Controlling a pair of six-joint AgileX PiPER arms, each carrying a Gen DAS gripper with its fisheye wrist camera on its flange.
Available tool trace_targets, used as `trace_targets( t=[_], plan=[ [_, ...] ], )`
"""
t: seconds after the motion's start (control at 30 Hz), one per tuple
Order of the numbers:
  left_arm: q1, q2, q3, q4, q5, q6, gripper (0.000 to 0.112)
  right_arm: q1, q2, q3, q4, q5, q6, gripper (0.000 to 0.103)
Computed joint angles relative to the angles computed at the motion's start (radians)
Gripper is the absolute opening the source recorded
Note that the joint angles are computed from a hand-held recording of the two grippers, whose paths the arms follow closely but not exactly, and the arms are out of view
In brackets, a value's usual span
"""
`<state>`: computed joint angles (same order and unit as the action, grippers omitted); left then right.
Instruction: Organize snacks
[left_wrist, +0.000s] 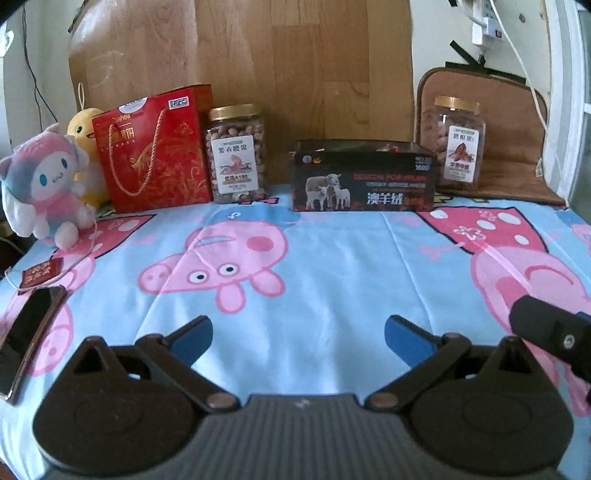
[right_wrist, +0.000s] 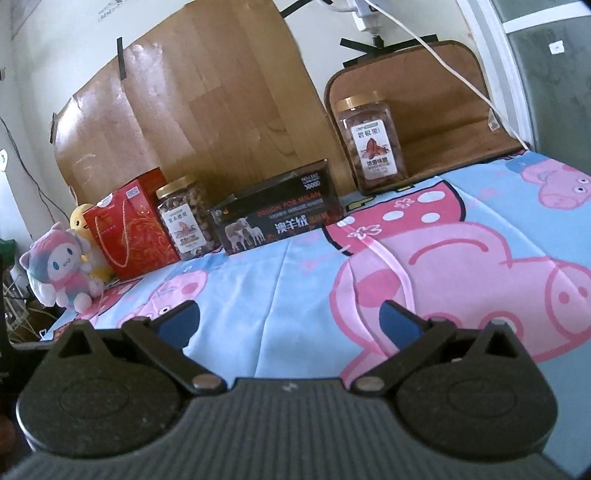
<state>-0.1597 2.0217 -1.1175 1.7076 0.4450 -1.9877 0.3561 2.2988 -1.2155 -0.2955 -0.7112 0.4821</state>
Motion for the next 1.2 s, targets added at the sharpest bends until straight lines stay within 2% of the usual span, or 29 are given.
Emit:
trace_targets(
  t=[0.1,0.3,0.5,0.6,0.73,0.9,1.2],
  plan=[
    [-0.008,0.012,-0.018,-0.065,0.016,0.075,0.103,-0.004,0.002,-0.003,-0.017,0.006,0.021,0.103],
    [-0.042,0.021,-0.022,-0.074,0.085,0.096,0.103,-0.011,0.008,-0.007,-0.038,0.006,0.052,0.103],
    [-0.028,0.025,-0.054,-0.196,0.058,0.213,0.103,-0.013,0.004,-0.001,-0.049,0.001,0.062,0.103],
    [-0.006,0.009,-0.041,-0.211,0.007,0.209,0.103,-0.013,0.002,0.000,-0.050,-0.003,0.061,0.103],
    [-0.013,0.013,-0.052,-0.274,0.039,0.254,0.103,-0.014,0.001,0.004,-0.056,-0.010,0.060,0.103],
    [-0.015,0.020,-0.071,-0.361,0.035,0.357,0.103,-0.015,0.002,-0.002,-0.072,-0.002,0.076,0.103],
    [-0.019,0.025,-0.079,-0.430,0.025,0.443,0.103,-0.015,0.003,-0.002,-0.089,-0.002,0.081,0.103]
  ],
)
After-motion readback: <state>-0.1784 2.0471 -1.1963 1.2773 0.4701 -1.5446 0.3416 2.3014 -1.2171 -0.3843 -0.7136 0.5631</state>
